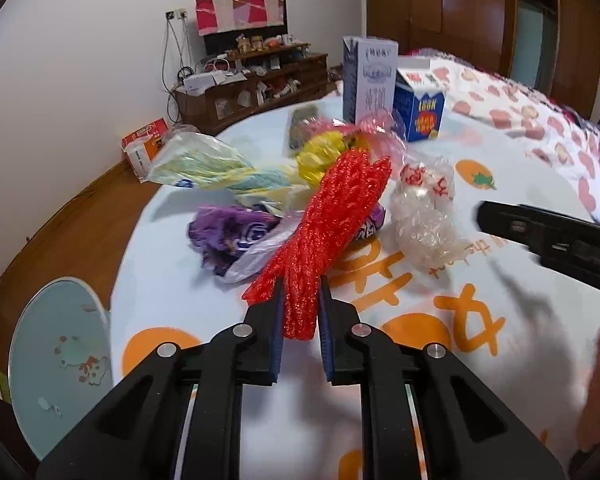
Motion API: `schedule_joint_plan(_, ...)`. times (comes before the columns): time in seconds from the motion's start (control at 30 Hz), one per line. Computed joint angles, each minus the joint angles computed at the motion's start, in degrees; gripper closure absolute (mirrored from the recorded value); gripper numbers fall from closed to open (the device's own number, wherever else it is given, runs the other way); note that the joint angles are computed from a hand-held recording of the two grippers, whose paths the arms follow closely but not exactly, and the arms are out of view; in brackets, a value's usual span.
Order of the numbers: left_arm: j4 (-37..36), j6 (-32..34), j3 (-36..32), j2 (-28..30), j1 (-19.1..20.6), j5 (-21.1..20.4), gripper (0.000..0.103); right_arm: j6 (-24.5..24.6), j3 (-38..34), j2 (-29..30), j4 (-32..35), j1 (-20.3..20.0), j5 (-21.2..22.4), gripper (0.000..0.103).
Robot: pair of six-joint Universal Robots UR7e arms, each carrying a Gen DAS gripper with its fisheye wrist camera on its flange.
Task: Collect trash
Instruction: 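Grasp the red mesh net with the left gripper while the right gripper grasps the clear plastic bag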
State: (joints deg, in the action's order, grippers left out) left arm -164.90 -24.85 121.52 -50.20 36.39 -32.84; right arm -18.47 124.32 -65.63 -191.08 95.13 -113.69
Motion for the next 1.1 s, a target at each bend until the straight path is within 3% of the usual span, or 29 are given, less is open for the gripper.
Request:
schedule_joint_plan(0.27, 1.1, -5.0, 4.6, -5.5, -2.1, 1.5, 0.089, 4.1, -7.4, 6.8, 4.2, 1.0, -2.2, 0.051)
schedule_joint_plan(0.37, 2.4, -6.2, 5.4, -6.5, -2.1, 1.8, 0.089, 5.8, -8.8, 7.8, 8.2, 0.3, -1.0, 0.067)
schedule_joint_plan(0.4, 2.7, -6.4, 5.5, -6.5, -2.1, 2.0, 0.089, 6.2, -8.7, 7.8, 8.5, -0.1, 0.2, 0.069)
schedule_joint_plan(0.43, 3.1, -7.0, 5.6, -6.6, -2.0, 2.0, 0.089, 5.7, -8.3, 7.8, 7.5, -0.1, 0.3, 0.079)
schedule_joint_plan(0.57, 2.3, -7.3, 6.2, -6.9, -2.1, 1.4, 0.089, 3.4, -6.5, 6.5, 6.7, -0.2, 1.0, 0.087)
schedule_joint_plan(0.77, 1.4, -7.4, 7.3, -8.1, -3.8, 2.4, 0.089, 1.8, 0.2, 0.9, 1.6, -0.2, 2.0, 0.088)
schedule_joint_plan(1.1, 8.8, -15.0, 9.7, -11.3, -6.7, 4.3, 0.089, -2.2, 8.8, -3.4, -4.5, 2.7, 0.2, 0.088)
